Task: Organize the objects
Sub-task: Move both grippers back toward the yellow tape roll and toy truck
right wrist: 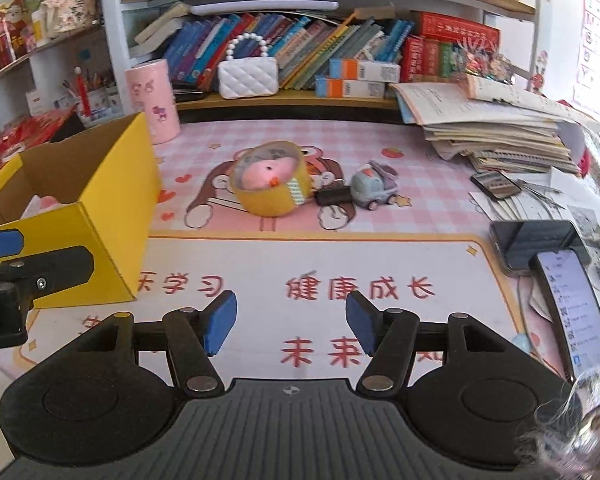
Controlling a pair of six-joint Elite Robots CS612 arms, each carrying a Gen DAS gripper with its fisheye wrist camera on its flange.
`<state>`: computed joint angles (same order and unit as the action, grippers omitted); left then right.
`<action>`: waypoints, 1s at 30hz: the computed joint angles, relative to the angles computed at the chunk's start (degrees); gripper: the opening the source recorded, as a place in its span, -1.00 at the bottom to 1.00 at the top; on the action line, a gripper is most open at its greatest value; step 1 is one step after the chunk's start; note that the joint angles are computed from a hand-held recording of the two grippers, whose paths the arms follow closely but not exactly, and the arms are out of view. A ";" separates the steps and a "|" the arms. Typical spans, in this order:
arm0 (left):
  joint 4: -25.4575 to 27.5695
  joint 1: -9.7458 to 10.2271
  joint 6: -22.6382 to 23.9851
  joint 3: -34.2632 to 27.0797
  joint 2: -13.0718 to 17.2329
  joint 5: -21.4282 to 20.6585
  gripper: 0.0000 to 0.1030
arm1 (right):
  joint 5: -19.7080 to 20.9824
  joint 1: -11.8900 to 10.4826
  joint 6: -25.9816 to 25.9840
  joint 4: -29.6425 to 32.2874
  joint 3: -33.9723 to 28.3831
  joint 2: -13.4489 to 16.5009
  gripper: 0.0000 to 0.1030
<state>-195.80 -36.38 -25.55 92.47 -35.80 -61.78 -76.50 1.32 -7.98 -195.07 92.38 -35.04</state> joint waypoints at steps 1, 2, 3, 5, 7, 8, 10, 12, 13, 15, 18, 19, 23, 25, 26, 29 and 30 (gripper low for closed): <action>0.08 -0.03 0.28 -0.31 0.13 -0.23 0.76 | -0.24 -0.13 0.30 -0.03 -0.01 0.02 0.13; 0.25 -0.01 0.50 -0.61 0.23 -0.47 0.76 | -0.41 -0.26 0.59 -0.11 -0.05 0.06 0.14; 0.45 -0.02 0.74 -0.94 0.36 -0.70 0.76 | -0.56 -0.39 0.85 -0.18 -0.09 0.09 0.14; 0.95 -0.04 1.09 -1.61 0.62 -1.07 0.76 | -0.87 -0.63 1.30 -0.37 -0.11 0.13 0.15; 1.54 -0.07 1.17 -2.25 0.88 -1.47 0.76 | -1.08 -0.90 1.48 -0.18 -0.18 0.16 0.15; 1.77 -0.07 1.19 -2.55 1.01 -1.65 0.76 | -1.14 -1.00 1.53 0.06 -0.31 0.20 0.15; 2.16 -0.14 1.17 -3.11 1.26 -1.80 0.76 | -1.16 -1.26 1.53 0.48 -0.53 0.25 0.15; 2.56 -0.22 1.13 -3.72 1.50 -1.89 0.76 | -1.15 -1.54 1.40 0.85 -0.75 0.32 0.16; 2.84 -0.27 1.09 -4.04 1.62 -1.94 0.76 | -1.08 -1.67 1.31 1.07 -0.89 0.37 0.16; 3.51 -0.41 0.97 -4.77 1.90 -1.99 0.76 | -0.92 -1.96 1.09 1.53 -1.17 0.47 0.16; 4.52 -0.58 0.87 -5.90 2.32 -1.92 0.76 | -0.60 -2.42 0.78 2.19 -1.63 0.66 0.16; 4.89 -0.66 0.79 -6.26 2.45 -1.86 0.76 | -0.43 -2.59 0.72 2.34 -1.79 0.73 0.16; 6.73 -0.95 0.22 -7.63 2.91 -1.52 0.76 | 0.34 -3.20 0.29 3.30 -2.64 1.08 0.16; 7.66 -1.09 -0.16 -8.24 3.13 -1.32 0.76 | 0.86 -3.51 -0.05 3.81 -3.05 1.26 0.17; 8.18 -1.17 -0.36 -8.61 3.26 -1.14 0.76 | 1.17 -3.66 -0.22 4.00 -3.26 1.36 0.17; 9.45 -1.37 -0.89 -9.66 3.66 -0.49 0.76 | 2.15 -4.07 -0.78 4.66 -4.10 1.76 0.17; 9.93 -1.43 -1.12 -10.04 3.79 -0.22 0.76 | 2.36 -4.15 -0.92 4.91 -4.37 1.88 0.17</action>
<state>-185.87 -37.81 -26.68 82.43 -32.01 -62.00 -74.13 -2.83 -8.89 -190.17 88.02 -33.17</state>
